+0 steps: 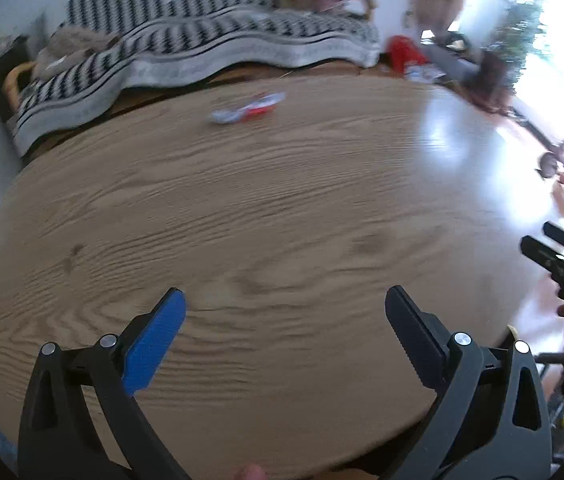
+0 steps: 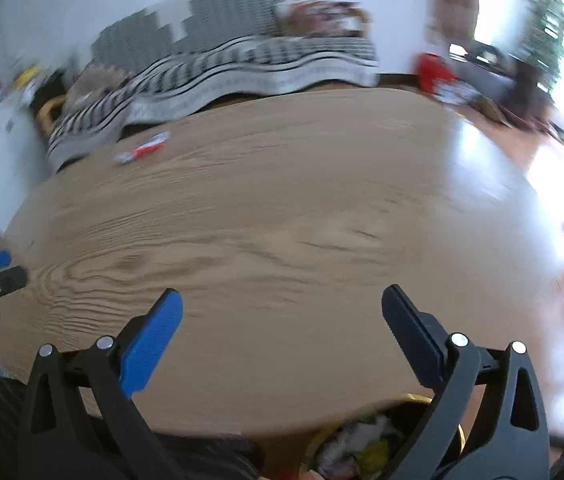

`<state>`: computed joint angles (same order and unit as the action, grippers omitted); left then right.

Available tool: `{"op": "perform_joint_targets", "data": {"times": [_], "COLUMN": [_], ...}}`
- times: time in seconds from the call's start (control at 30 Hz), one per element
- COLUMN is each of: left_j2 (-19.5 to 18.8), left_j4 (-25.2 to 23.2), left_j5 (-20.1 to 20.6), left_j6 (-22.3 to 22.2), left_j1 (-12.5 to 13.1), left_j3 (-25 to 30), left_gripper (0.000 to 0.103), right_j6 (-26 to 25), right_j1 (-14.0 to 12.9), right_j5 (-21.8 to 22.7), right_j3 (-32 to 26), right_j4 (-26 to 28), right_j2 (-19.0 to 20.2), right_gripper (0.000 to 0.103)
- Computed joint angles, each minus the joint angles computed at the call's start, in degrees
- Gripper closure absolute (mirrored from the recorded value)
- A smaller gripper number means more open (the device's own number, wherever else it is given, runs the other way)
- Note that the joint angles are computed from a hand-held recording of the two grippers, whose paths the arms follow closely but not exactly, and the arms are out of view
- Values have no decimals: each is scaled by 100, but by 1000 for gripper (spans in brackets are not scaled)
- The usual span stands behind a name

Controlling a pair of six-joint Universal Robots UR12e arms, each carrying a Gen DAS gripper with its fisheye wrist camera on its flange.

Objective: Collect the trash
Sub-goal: 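Return both grippers to the table, then grasp the white barcode wrapper with the left gripper while the right grasps the red ribbon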

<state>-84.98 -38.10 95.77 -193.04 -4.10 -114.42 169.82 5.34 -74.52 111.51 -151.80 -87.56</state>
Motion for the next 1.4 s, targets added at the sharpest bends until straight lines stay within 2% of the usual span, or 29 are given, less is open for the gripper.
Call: {"op": "perform_joint_targets", "data": {"times": [0.1,0.27,0.4,0.5,0.6,0.7,0.8,1.03,1.23,1.33,1.4], "left_j2": [-91,-483,-928,-1295,-1601,-1785,-1872,-2036,-2226,-2315,-2365], "left_j4": [-126,-60,-7,37,-73,-76,35,222,285,102,115], "left_j5": [-57,-57,-531,-527,-749,-714,-802,-926,-815,-986,-1043], "left_j6": [77,561,1126,1456,1598,1794,1895,2037,2273,2245,2250], "left_j1": [297,652,971,1039,1148,1175,1202,1182,1035,1058,1080], "left_j3": [20,311,696,995,1261,1398,1445,1581,1810,1957,2001], "left_gripper": [6,6,6,6,6,6,6,6,6,6,5], "right_j6": [-156,-49,97,228,297,212,167,-69,-345,-526,-502], "right_j1": [431,904,1230,1340,1450,1548,1561,1383,1329,1370,1350], "right_j5": [-61,-199,-489,-557,-631,-800,-907,-1277,-882,-900,-744], "right_j3": [-497,-1408,-2265,-2828,-3396,-3864,-4082,-3942,-4141,-4321,-4449], "right_j4": [142,280,400,682,955,1149,1223,994,1218,1415,1694], "right_j2": [428,1135,1813,2240,2684,3074,3275,3236,3310,3413,3475], "right_gripper": [7,7,7,7,7,7,7,7,7,7,7]}}
